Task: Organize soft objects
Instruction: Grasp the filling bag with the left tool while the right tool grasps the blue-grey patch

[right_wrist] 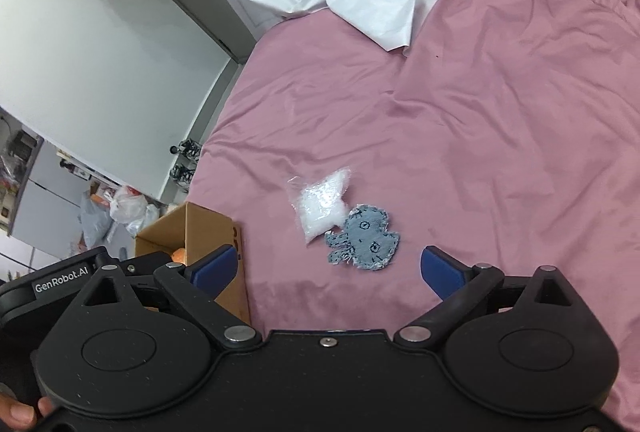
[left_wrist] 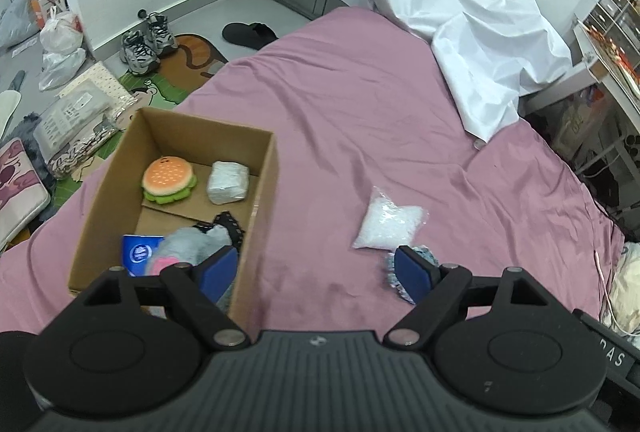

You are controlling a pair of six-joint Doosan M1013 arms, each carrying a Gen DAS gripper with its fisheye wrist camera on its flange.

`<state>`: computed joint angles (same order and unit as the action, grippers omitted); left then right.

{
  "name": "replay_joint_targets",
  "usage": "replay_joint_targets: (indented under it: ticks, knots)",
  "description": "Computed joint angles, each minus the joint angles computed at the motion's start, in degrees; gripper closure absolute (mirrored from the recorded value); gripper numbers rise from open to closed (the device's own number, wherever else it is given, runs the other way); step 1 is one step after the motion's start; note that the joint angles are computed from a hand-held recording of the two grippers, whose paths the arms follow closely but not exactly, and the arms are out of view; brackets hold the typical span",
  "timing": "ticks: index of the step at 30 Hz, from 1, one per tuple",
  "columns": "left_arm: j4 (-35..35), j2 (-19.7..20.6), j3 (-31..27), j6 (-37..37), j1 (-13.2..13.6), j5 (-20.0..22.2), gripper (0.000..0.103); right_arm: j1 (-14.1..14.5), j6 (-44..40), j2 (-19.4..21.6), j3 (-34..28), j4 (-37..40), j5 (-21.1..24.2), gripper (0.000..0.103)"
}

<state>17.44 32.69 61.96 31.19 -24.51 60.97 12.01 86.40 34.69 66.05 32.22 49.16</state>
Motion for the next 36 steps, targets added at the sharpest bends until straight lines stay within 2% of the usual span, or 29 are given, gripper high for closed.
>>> replay_joint_targets:
  ticks: [9, 14, 21, 26, 29, 36]
  knots:
    - [-1.5, 3.64, -4.42, 2.96, -0.84, 1.27, 0.019, -1.03, 3.25, 1.8, -0.36, 2.25, 0.15, 0.005]
    - [-1.27, 6.31, -7.19, 2.65, -0.96, 2.18, 0.019, -1.65, 4.44, 3.47, -1.29, 6.38, 0.3, 0.024]
    - [-3.61, 8.8, -8.87, 1.57, -0.21, 0.88, 0.022, -1.95, 8.22, 6.12, -4.0, 5.68, 3.73, 0.031]
    - [-5.47, 11.22, -11.21, 2.96, 0.17, 1.69, 0.023, -2.31, 11.07, 7.46, -4.84, 5.32, 4.77, 0.032]
    - [-6.17, 12.53, -12.56, 3.54, 0.31, 1.96, 0.026, -2.49, 12.96, 8.38, -5.62, 4.77, 5.74, 0.037]
    - [-8.89, 16.07, -16.65, 5.11, 0.95, 3.22, 0.029, -2.63, 15.13, 10.19, -7.42, 5.72, 7.21, 0.038]
